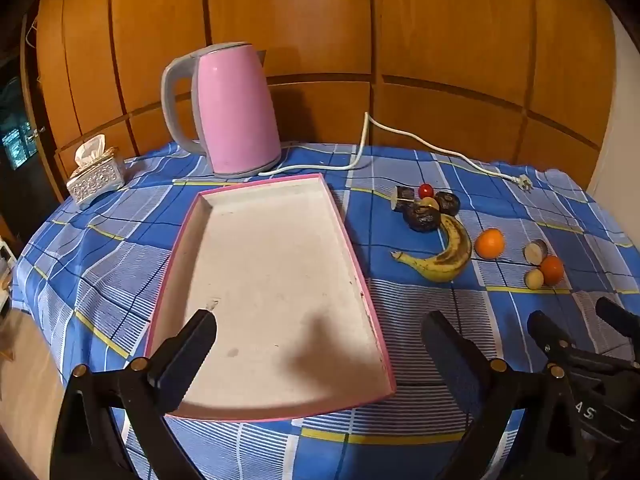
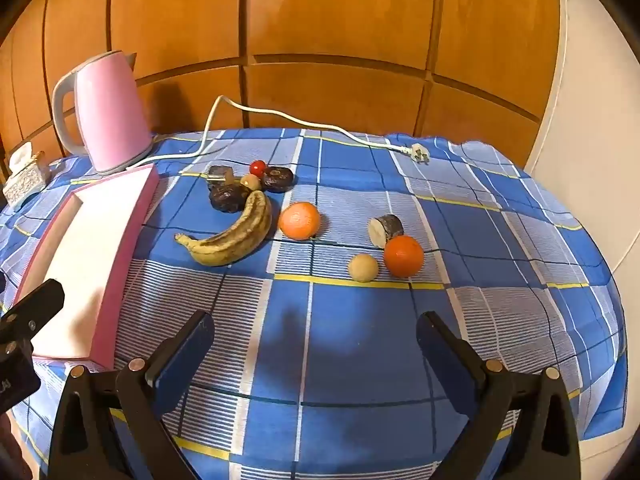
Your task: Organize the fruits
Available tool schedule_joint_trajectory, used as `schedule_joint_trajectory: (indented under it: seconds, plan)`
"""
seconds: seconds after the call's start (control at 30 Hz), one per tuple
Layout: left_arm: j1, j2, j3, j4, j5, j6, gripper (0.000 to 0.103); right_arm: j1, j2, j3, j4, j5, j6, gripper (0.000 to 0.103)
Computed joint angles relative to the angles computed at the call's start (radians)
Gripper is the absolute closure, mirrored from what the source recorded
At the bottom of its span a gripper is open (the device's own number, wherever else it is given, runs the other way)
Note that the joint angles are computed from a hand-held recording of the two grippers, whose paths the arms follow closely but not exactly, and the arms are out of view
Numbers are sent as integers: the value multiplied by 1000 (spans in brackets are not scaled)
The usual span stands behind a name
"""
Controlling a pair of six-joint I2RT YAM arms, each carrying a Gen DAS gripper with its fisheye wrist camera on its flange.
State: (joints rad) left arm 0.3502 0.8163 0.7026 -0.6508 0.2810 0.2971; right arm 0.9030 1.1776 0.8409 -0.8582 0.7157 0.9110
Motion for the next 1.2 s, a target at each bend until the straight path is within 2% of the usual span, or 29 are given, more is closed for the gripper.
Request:
schedule_joint_trajectory:
  seconds: [1.2]
  plan:
    - [-14, -13, -5, 0, -23, 29, 0, -5, -26, -40, 68, 6, -46, 0]
